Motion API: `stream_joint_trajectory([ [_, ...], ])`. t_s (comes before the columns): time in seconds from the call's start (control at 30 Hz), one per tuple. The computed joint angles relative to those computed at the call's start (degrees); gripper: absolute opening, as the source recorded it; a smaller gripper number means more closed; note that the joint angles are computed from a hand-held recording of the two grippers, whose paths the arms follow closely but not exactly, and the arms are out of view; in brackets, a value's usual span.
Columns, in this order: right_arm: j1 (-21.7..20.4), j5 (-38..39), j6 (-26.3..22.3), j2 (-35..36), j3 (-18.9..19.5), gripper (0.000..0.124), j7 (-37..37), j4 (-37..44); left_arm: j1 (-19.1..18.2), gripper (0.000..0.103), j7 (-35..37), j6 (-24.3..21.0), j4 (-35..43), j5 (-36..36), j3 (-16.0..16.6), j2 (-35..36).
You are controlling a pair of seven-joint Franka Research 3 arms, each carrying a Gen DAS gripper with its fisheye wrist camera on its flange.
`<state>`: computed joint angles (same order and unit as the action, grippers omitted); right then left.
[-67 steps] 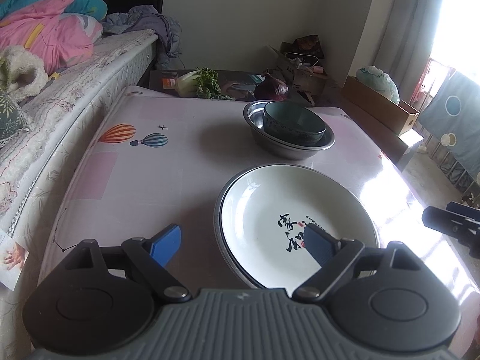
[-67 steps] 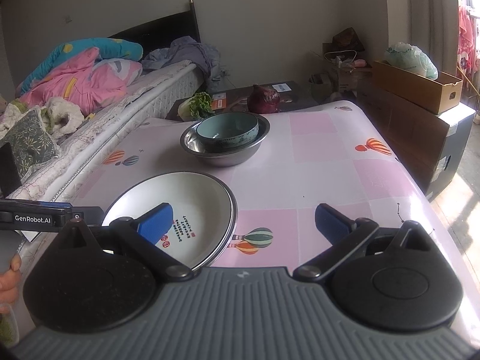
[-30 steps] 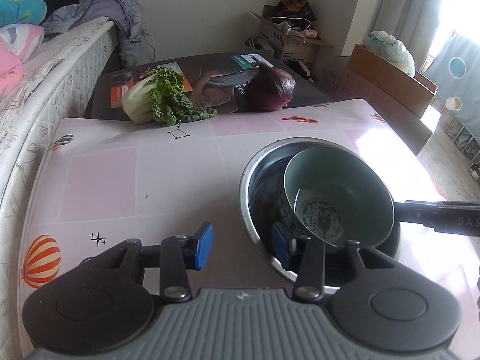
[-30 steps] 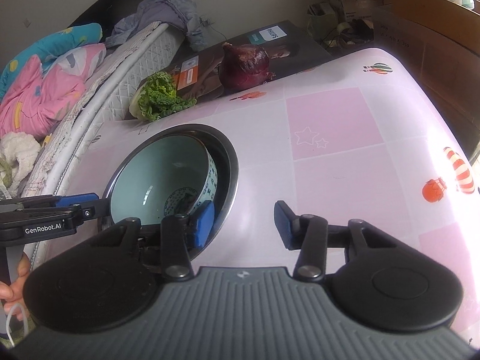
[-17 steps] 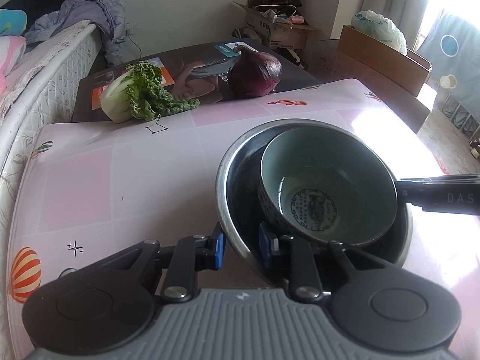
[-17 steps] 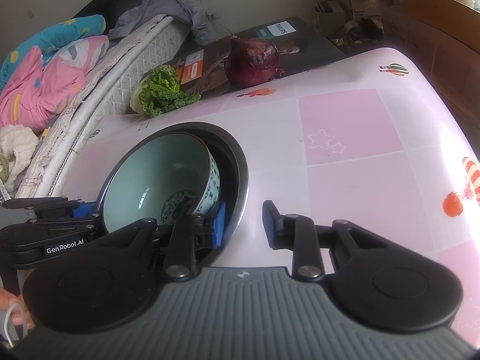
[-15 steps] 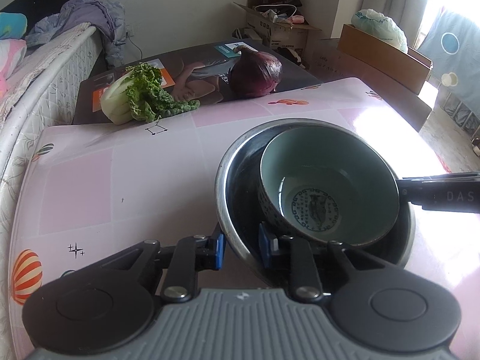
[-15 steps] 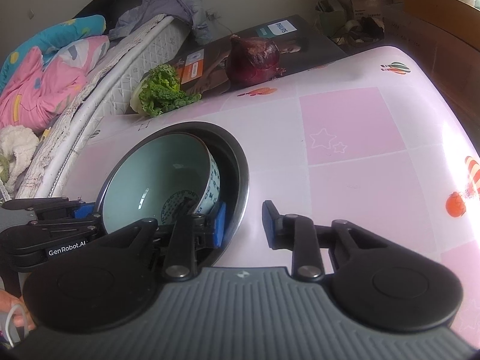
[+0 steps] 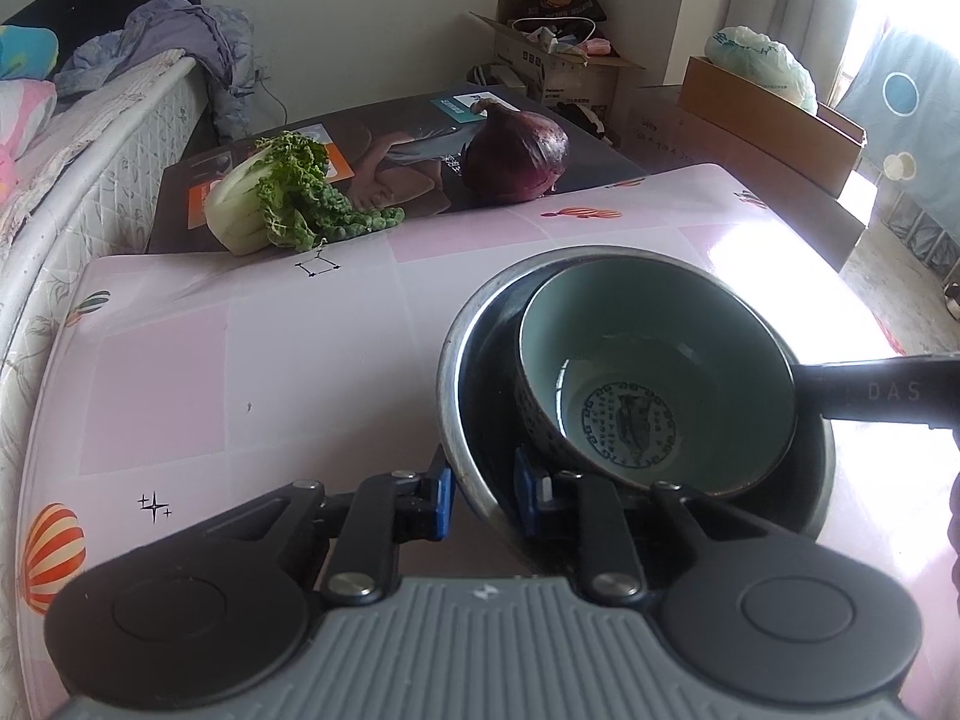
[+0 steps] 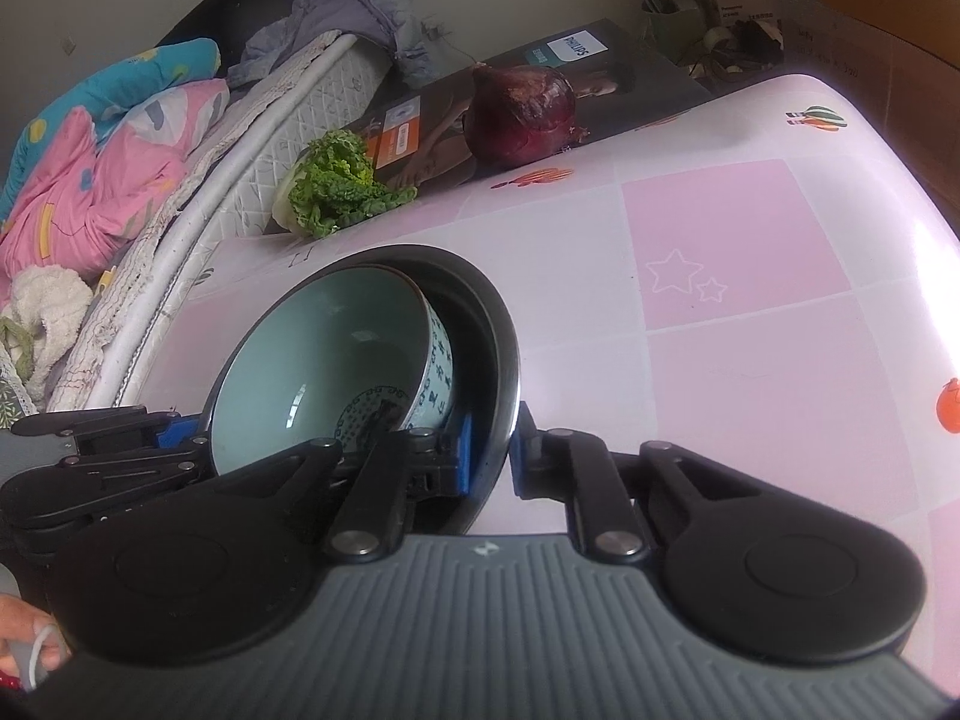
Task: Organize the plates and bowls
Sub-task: 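Close the left tool on the steel bowl rim while the right tool grips it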
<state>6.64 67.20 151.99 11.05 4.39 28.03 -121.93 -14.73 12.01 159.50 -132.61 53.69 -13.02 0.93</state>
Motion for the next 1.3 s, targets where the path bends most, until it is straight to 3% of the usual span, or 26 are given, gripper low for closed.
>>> stream_joint_trajectory([
  [0.77,-0.27,0.91,-1.33,-3.14,-0.94,0.011,0.46,-1.82,0.04,0.021,-0.89,-0.68,-0.46,0.94,-0.91,-2.61],
  [1.07,1.29,0.5,-1.81,-13.16,-3.0,0.011,1.02,-8.38,-0.01,0.021,-0.44,-2.15,-3.96,-1.26,-3.31,-10.2],
  [1.3,3.31,-4.24,-3.74,-24.65,-5.59,0.012,5.67,-17.64,-1.02,0.02,0.88,-2.78,-10.65,-8.21,-6.06,-20.15],
])
